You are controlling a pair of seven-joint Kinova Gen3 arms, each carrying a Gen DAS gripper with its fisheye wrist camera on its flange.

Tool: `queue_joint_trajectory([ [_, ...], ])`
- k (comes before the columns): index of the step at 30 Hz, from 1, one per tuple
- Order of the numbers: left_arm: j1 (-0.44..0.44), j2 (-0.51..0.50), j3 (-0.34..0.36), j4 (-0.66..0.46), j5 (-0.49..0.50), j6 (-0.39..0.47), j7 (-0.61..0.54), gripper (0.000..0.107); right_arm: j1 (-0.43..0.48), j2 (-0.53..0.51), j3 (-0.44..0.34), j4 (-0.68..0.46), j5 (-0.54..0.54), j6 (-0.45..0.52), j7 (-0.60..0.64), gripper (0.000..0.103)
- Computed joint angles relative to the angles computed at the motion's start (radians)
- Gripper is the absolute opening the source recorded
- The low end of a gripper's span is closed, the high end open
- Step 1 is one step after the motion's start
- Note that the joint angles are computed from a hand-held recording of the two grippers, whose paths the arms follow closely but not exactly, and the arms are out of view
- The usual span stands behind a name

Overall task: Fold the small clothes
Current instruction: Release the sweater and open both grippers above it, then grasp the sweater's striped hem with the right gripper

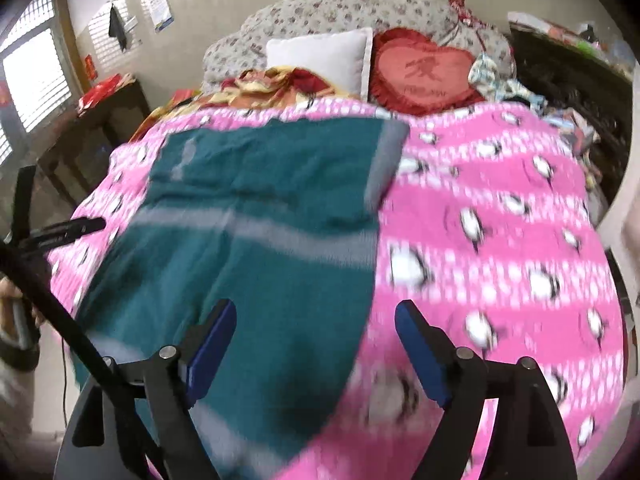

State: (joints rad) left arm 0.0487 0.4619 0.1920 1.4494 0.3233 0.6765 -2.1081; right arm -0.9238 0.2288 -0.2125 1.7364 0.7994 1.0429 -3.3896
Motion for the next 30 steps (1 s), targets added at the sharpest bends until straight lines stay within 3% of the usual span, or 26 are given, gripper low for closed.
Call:
queue_joint_trajectory([
  [4, -0.047, -0.047, 0.004, 0.103, 0.027, -0.023, -0.051, 0.083, -0.029, -0.029, -0.033, 0.12, 0.006, -0.125, -0.154, 0.085],
  [8, -0.076, -0.051, -0.012, 0.15, 0.042, 0.02, -0.067, 0.083, -0.046, -0.005, -0.046, 0.202, 0.069, -0.259, -0.317, 0.085],
  [13, -0.128, -0.041, -0.009, 0.193, 0.107, 0.069, -0.117, 0.083, -0.174, 0.017, 0.091, 0.273, 0.22, -0.431, -0.52, 0.085],
  [15, -0.144, -0.048, -0.003, 0.226, 0.141, 0.053, -0.147, 0.085, -0.156, 0.046, 0.068, 0.268, 0.282, -0.445, -0.58, 0.085],
  [18, -0.136, -0.065, -0.003, 0.266, 0.161, 0.008, -0.174, 0.09, -0.16, 0.095, 0.039, 0.21, 0.272, -0.352, -0.548, 0.084],
  [19, -0.127, -0.065, -0.008, 0.268, 0.156, 0.002, -0.168, 0.091, -0.153, 0.111, 0.018, 0.187, 0.261, -0.312, -0.507, 0.074],
  [20, -0.113, -0.066, -0.015, 0.27, 0.145, -0.005, -0.155, 0.092, -0.158, 0.113, 0.014, 0.175, 0.257, -0.286, -0.468, 0.032],
  [21, -0.107, -0.066, -0.017, 0.269, 0.14, -0.008, -0.149, 0.092, -0.153, 0.101, 0.004, 0.172, 0.244, -0.278, -0.446, 0.009],
  [26, -0.124, -0.066, -0.008, 0.257, 0.154, 0.026, -0.16, 0.092, -0.191, 0.092, 0.0, 0.128, 0.166, -0.156, -0.364, 0.006],
  [30, -0.15, -0.072, -0.006, 0.257, 0.181, 0.072, -0.207, 0.092, -0.22, 0.042, -0.016, 0.181, 0.141, -0.069, -0.469, 0.006],
])
